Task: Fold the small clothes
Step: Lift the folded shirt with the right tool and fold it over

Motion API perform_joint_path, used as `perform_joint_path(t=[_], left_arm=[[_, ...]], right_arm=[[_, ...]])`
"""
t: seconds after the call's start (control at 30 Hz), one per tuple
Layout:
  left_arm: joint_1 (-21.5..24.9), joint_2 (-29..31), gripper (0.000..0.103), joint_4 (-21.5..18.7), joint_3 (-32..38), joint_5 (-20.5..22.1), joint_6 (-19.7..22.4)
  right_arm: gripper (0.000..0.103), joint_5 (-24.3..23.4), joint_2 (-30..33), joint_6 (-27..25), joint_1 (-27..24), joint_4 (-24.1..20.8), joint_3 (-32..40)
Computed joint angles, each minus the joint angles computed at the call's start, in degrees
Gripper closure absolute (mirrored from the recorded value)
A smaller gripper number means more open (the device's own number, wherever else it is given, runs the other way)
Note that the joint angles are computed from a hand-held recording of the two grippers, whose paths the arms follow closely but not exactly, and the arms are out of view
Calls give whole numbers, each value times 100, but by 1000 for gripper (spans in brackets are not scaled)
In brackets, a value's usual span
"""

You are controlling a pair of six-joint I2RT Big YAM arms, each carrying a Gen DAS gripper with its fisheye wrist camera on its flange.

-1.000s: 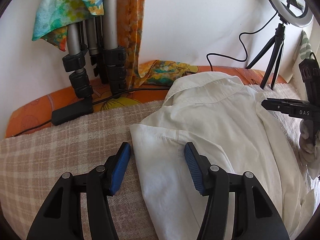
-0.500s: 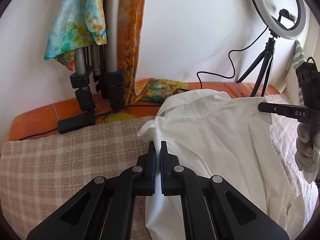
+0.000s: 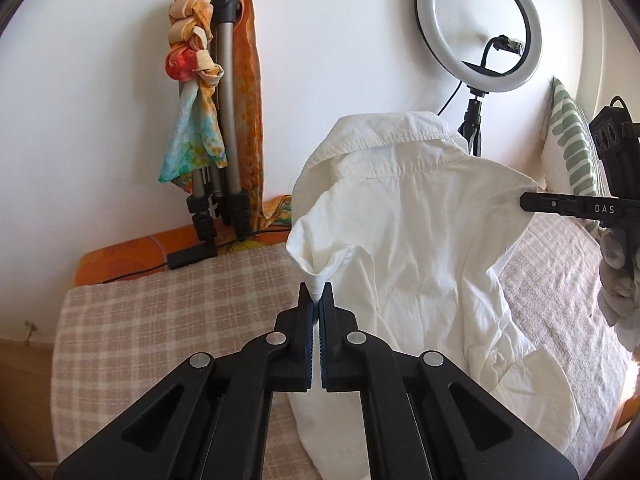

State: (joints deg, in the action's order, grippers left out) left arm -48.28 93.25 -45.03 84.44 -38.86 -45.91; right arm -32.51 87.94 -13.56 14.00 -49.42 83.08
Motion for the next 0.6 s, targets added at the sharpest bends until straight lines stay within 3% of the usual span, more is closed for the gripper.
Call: perform_joint_path(t=[0.4,0.6], left_arm=[[-1332,-258,102,-993,-345,-716,-1756],[-1880,63,102,-1437,-386,-516,-2605]], right_arm=[[99,-217,-2059,-344,-604,-479,-2063],[99,124,-2651,-776,-855,-553,-2956]])
